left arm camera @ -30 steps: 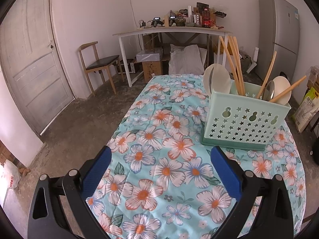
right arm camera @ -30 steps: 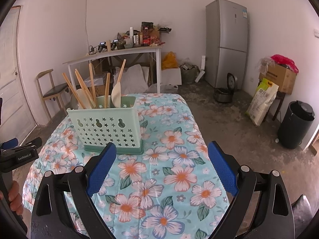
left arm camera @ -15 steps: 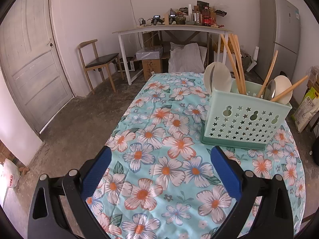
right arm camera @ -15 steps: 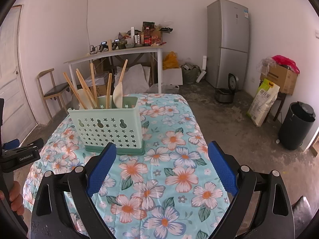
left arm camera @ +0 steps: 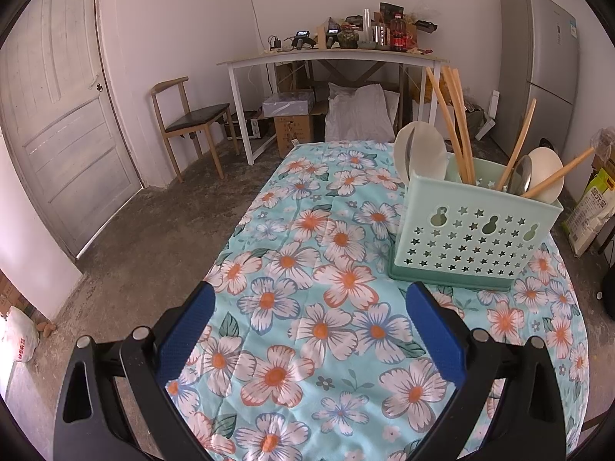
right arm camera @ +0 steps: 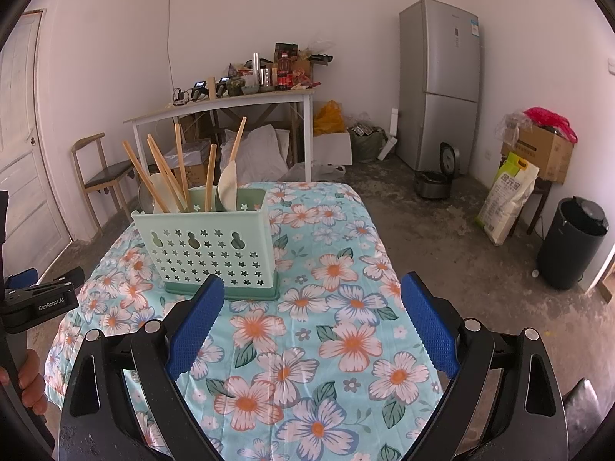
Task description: Organize utensils
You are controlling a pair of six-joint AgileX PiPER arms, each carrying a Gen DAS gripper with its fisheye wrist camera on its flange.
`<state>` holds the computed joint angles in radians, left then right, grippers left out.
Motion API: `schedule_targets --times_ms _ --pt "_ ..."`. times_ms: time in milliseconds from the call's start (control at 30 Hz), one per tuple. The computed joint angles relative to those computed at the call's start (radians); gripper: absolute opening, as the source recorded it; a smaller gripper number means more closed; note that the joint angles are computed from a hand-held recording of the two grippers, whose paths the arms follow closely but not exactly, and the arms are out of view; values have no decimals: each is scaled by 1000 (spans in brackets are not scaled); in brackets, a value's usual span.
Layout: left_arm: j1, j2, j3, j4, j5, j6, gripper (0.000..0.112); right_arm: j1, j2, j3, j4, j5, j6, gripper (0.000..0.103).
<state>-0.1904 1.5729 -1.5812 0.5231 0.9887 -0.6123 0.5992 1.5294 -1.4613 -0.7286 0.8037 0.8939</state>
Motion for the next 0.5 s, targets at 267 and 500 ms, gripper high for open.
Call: schedule_targets --times_ms 267,500 --pt "-1 0 -1 1 0 2 97 1 -1 -1 1 1 0 89" --pt "-2 2 -5 1 3 3 97 1 -1 -3 1 3 -1 89"
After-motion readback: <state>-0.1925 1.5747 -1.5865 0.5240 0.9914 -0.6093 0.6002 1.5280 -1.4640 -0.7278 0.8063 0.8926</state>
